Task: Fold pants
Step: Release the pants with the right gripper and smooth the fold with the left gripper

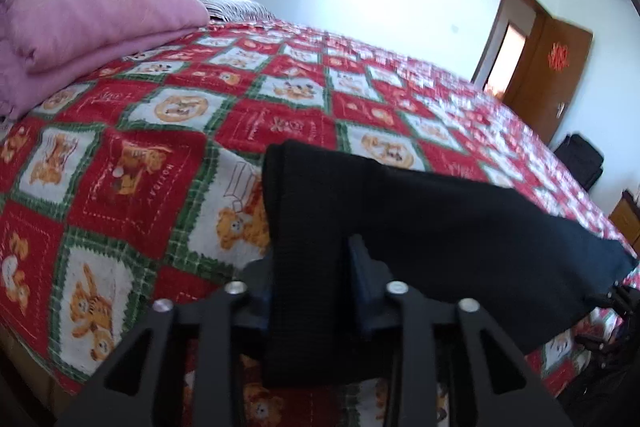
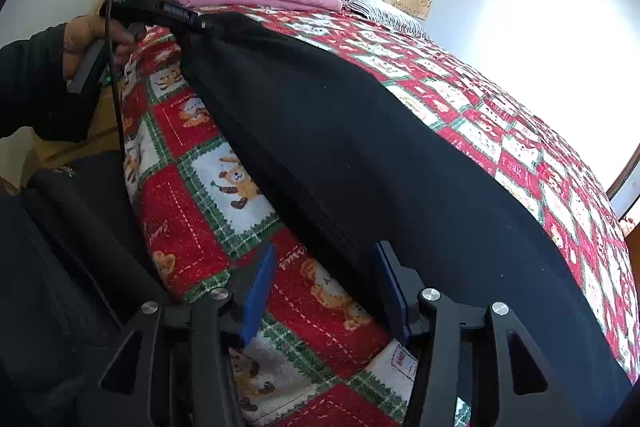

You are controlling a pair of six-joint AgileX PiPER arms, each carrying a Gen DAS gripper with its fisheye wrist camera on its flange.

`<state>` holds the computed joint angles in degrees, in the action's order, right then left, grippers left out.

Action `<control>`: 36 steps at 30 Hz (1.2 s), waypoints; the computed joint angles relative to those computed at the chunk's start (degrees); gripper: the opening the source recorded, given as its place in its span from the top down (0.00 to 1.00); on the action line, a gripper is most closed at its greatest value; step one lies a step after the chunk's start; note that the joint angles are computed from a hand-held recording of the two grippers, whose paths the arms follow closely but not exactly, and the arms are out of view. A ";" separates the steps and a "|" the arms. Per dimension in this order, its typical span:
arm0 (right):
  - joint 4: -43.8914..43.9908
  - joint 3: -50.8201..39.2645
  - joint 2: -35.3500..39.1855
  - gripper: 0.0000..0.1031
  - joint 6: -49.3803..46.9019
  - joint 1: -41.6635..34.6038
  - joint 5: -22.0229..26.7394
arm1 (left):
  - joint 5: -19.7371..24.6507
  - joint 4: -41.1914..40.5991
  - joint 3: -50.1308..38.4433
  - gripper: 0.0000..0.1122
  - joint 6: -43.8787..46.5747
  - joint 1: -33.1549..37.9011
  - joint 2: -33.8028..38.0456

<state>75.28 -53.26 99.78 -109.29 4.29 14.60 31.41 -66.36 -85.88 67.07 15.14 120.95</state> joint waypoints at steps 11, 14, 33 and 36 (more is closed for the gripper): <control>-26.23 -4.52 -5.11 0.45 30.76 -10.48 8.09 | -5.51 -6.65 4.28 0.30 2.30 2.36 -3.94; -29.02 -7.34 -6.11 0.45 36.26 -18.35 11.87 | -5.12 -9.13 5.23 0.26 4.33 1.79 -5.46; -52.01 -78.29 33.15 0.49 83.56 -51.89 49.17 | -11.85 -8.94 8.59 0.21 11.30 -6.69 -6.44; -51.64 -82.47 36.45 0.74 82.91 -51.90 52.47 | -12.58 -8.68 8.71 0.19 10.95 -7.14 -6.42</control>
<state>23.64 -135.74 136.22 -26.39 -47.62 67.07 18.83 -75.04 -77.17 78.03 8.00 114.53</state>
